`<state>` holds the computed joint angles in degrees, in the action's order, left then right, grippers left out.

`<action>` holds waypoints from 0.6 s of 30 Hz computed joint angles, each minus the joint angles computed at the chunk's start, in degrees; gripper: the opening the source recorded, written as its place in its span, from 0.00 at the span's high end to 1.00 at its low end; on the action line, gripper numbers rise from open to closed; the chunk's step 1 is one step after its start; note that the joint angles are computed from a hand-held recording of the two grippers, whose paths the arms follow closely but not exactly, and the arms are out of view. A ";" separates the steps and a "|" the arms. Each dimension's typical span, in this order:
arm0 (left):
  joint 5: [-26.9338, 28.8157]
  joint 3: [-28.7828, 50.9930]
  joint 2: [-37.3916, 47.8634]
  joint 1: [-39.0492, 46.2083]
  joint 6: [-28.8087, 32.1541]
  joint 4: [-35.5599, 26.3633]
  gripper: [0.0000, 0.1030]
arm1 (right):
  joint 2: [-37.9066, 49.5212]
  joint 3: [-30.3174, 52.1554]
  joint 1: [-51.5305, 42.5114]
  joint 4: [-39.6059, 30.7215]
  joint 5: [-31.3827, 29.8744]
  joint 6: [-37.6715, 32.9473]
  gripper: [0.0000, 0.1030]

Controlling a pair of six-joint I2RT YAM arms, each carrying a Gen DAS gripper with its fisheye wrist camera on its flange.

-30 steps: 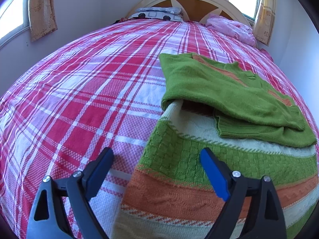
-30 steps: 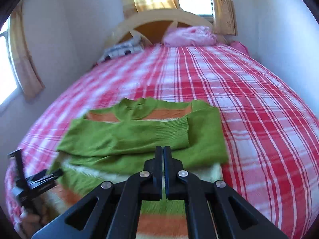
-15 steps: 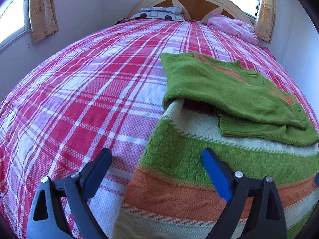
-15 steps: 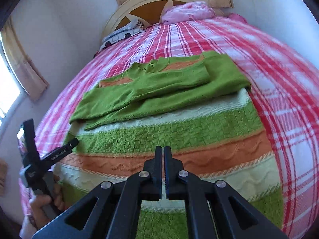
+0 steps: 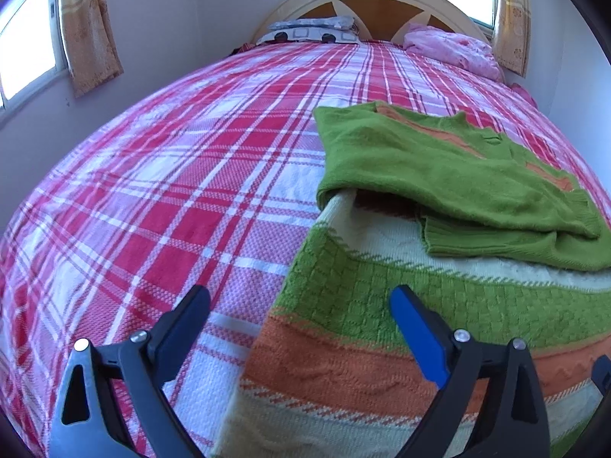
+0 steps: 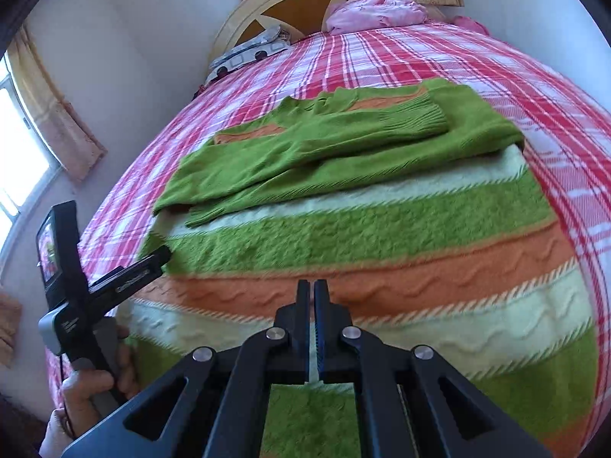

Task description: Fold small clothes

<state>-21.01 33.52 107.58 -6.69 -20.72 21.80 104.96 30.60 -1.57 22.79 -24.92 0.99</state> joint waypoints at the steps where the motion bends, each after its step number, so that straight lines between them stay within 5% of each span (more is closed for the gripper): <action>1: -0.96 -0.21 -0.30 -0.61 0.08 -0.02 0.05 | -0.63 -0.75 -0.23 -0.03 -0.80 -0.08 0.97; 4: -3.66 -1.65 -1.87 -2.70 0.59 0.52 0.05 | -2.39 -2.46 -0.46 -0.11 -1.46 -0.29 0.92; 6: -4.93 -3.46 -3.59 -4.35 1.00 1.62 0.05 | -3.36 -3.87 -1.06 0.51 -2.64 -0.61 0.62; 8: -5.49 -5.07 -5.24 -5.85 1.35 2.77 0.05 | -4.49 -5.76 -1.99 2.01 -3.80 -0.45 0.46; 18: -8.03 -8.12 -13.92 -13.99 2.21 -2.29 0.05 | -12.27 -8.85 -6.53 -2.23 -4.80 -2.59 0.46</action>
